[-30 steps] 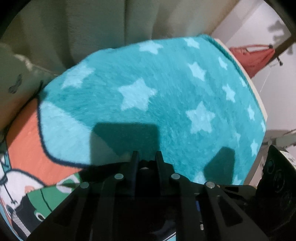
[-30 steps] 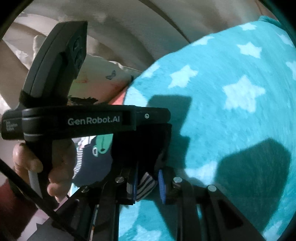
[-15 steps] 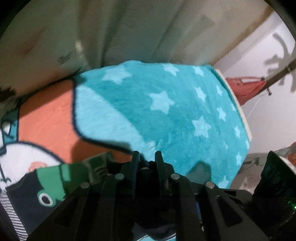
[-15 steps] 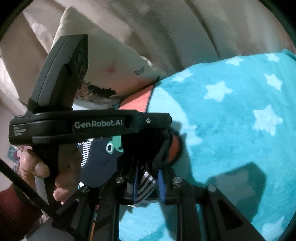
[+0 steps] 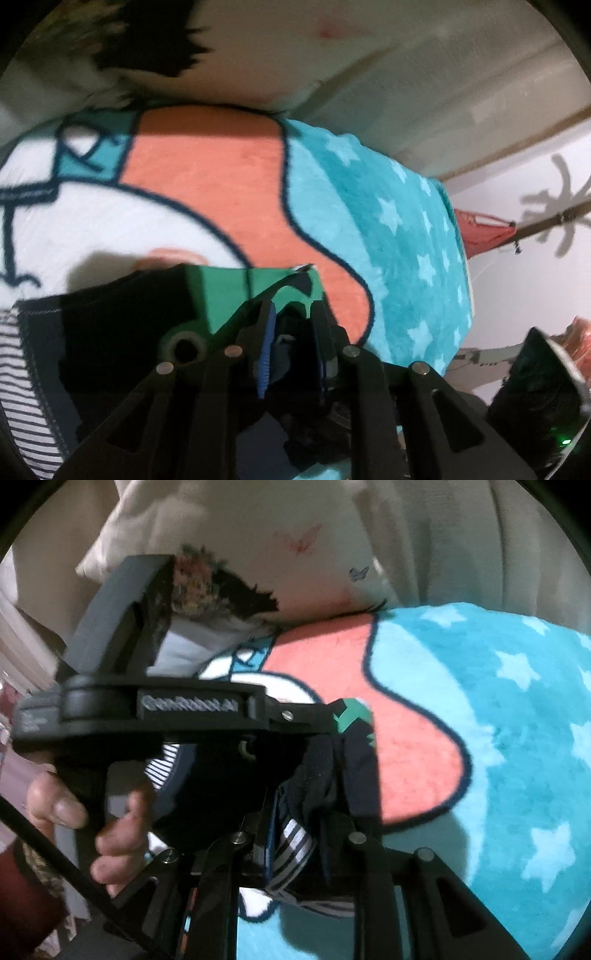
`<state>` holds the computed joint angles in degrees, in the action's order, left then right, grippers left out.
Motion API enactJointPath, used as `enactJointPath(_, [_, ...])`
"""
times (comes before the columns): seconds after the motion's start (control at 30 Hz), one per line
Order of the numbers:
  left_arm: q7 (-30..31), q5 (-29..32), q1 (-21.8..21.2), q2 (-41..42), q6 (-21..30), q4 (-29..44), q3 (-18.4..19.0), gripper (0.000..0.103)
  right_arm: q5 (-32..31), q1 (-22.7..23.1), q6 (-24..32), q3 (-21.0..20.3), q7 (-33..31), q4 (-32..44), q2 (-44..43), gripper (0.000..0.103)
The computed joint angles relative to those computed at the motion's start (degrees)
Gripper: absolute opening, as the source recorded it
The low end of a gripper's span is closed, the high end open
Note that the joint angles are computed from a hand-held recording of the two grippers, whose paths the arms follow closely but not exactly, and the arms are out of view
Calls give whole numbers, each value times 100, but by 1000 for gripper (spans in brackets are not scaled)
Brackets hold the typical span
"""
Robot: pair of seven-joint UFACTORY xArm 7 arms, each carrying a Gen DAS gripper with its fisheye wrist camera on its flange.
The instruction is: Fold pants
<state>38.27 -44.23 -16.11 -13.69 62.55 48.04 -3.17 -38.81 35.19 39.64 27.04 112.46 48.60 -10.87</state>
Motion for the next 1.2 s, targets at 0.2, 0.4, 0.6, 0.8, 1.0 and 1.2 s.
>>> enactJointPath(0.2, [229, -185, 430, -303, 443, 3, 476, 43, -228, 169, 281, -93, -15, 629, 640, 34])
enactJointPath(0.4, [296, -229, 964, -308, 827, 171, 847, 45, -452, 590, 293, -417, -311, 1384, 1260, 40])
enactJointPath(0.6, [407, 216, 1308, -586, 527, -9, 886, 47, -755, 749, 258, -502, 393, 1187, 756, 34])
enactJointPath(0.8, [510, 429, 1482, -492, 698, -57, 1028, 47, -43, 526, 1300, -270, 422, 1116, 412, 17])
enactJointPath(1.0, [622, 606, 1564, -495, 790, -191, 1012, 47, -44, 511, 811, -447, 48, 1674, 1369, 17])
enactJointPath(1.2, [767, 713, 1570, -683, 734, -305, 1003, 47, 193, 725, 77, -959, -498, 1999, 2085, 20])
